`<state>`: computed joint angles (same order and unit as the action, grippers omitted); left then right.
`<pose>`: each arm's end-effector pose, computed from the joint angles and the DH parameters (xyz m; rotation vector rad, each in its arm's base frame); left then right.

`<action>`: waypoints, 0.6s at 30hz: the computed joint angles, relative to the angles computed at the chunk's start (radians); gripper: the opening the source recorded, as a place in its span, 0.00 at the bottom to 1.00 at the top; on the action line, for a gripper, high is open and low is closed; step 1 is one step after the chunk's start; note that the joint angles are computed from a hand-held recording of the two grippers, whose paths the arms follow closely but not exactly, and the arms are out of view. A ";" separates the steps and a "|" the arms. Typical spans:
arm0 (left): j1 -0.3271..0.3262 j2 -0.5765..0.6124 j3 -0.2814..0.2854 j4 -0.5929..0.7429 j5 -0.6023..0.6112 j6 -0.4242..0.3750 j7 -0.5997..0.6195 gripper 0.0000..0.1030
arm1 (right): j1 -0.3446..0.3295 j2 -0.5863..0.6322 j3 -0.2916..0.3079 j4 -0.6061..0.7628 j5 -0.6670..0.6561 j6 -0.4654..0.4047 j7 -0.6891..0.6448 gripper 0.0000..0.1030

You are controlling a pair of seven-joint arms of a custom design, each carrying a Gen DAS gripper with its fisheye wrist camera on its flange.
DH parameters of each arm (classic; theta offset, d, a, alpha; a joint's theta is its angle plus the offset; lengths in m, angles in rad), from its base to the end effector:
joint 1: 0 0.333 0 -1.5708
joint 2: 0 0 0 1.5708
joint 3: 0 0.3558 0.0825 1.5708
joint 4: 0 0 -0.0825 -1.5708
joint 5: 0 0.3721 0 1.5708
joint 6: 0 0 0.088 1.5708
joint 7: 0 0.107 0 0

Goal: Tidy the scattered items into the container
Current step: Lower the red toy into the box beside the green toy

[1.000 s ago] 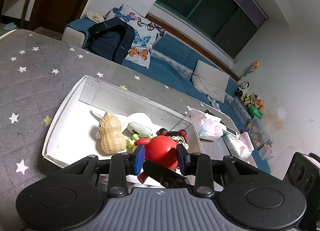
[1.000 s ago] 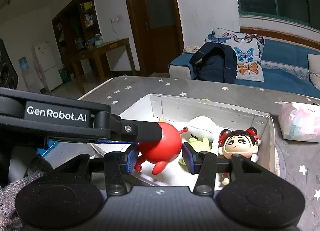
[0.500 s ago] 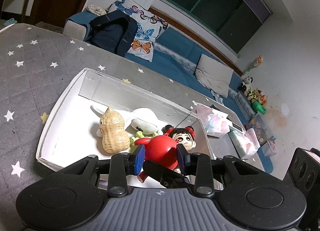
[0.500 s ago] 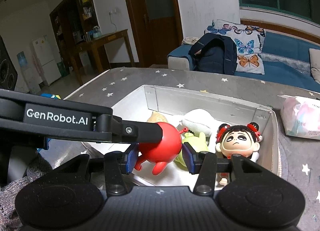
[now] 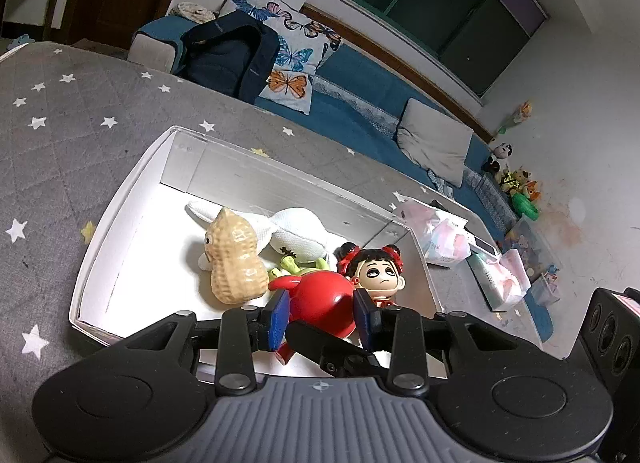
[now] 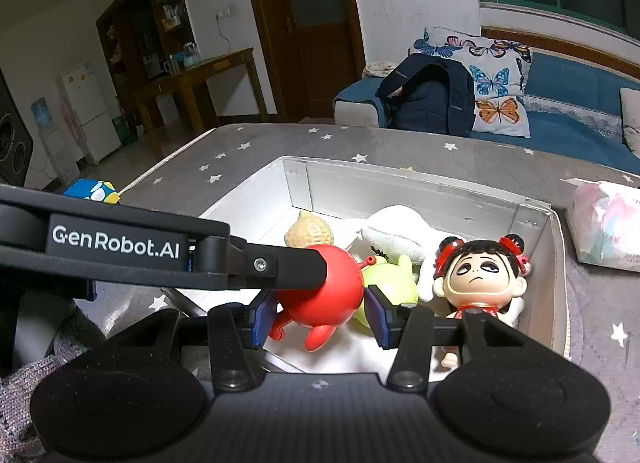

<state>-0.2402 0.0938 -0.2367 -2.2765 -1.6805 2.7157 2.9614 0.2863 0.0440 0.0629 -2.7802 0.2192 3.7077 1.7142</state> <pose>0.4828 -0.2077 0.3721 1.5773 -2.2628 1.3522 0.4121 0.1195 0.3562 -1.6214 1.6808 -0.5900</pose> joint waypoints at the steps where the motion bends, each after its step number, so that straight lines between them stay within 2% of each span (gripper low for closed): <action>1: 0.000 0.001 0.000 0.001 0.003 0.001 -0.002 0.36 | -0.001 0.001 0.000 0.001 -0.001 -0.002 0.002 0.47; 18: -0.001 0.022 -0.007 0.013 0.044 0.015 -0.028 0.36 | -0.011 0.014 -0.007 0.012 -0.032 -0.026 0.027 0.47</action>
